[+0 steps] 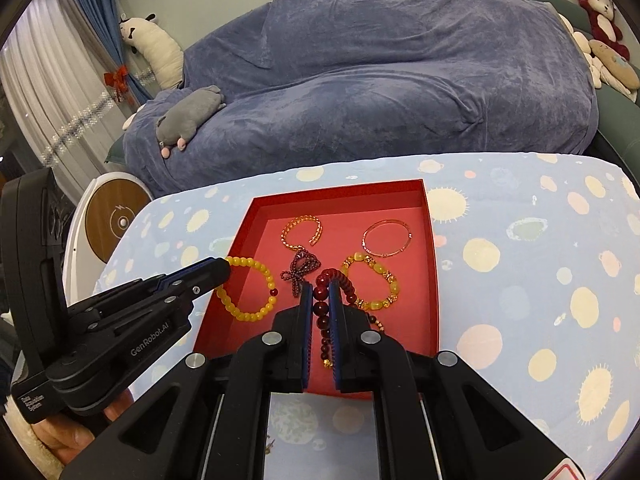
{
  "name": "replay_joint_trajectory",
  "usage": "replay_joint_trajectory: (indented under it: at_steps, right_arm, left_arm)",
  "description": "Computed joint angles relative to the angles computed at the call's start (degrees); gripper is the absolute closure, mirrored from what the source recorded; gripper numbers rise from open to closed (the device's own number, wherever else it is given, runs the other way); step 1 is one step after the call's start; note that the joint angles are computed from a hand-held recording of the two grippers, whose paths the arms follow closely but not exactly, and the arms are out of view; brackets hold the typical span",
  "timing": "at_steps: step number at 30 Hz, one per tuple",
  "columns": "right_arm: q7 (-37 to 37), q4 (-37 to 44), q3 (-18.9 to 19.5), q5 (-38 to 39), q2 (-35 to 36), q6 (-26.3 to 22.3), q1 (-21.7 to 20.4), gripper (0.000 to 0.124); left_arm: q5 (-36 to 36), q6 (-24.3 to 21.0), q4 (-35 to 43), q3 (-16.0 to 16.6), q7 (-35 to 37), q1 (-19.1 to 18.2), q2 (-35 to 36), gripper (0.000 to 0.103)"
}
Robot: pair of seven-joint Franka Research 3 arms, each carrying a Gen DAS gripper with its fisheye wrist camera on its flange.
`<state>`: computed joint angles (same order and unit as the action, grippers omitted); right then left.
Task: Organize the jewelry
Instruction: 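Carry both bracelets into the red box and open both tools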
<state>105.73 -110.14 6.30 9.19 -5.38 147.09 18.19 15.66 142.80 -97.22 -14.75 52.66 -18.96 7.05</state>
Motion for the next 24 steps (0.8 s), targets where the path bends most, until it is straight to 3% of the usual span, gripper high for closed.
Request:
replay_joint_trajectory:
  at_steps: [8, 16, 18, 19, 20, 24]
  right_arm:
    - [1.9, 5.2, -0.6, -2.9, 7.2, -2.0, 0.2, 0.117]
    - [-0.1, 10.1, -0.7, -2.7, 13.5, -4.0, 2.5, 0.116]
    - [-0.6, 11.0, -0.7, -1.9, 14.4, -4.3, 2.9, 0.116]
    - [-0.4, 11.5, -0.8, -2.0, 14.8, -4.7, 3.1, 0.116]
    - [-0.1, 11.4, -1.0, -2.2, 14.8, -4.4, 3.3, 0.114]
    - [1.1, 10.0, -1.4, -4.2, 12.9, -2.6, 4.0, 0.112]
  left_arm:
    - [0.8, -0.1, -0.6, 1.0, 1.0, 0.8, 3.8, 0.095]
    - [2.6, -0.2, -2.7, 1.5, -1.2, 1.1, 3.2, 0.094]
    - [3.0, -0.2, -3.3, 1.6, -2.2, 1.1, 2.8, 0.084]
    - [4.1, -0.2, -3.6, 1.8, -3.3, 0.9, 2.5, 0.072]
    - [5.3, 0.3, -4.3, 1.9, -4.4, 0.8, 2.0, 0.067]
    - [6.8, 1.3, -6.1, 1.7, -5.4, 0.9, 0.2, 0.066]
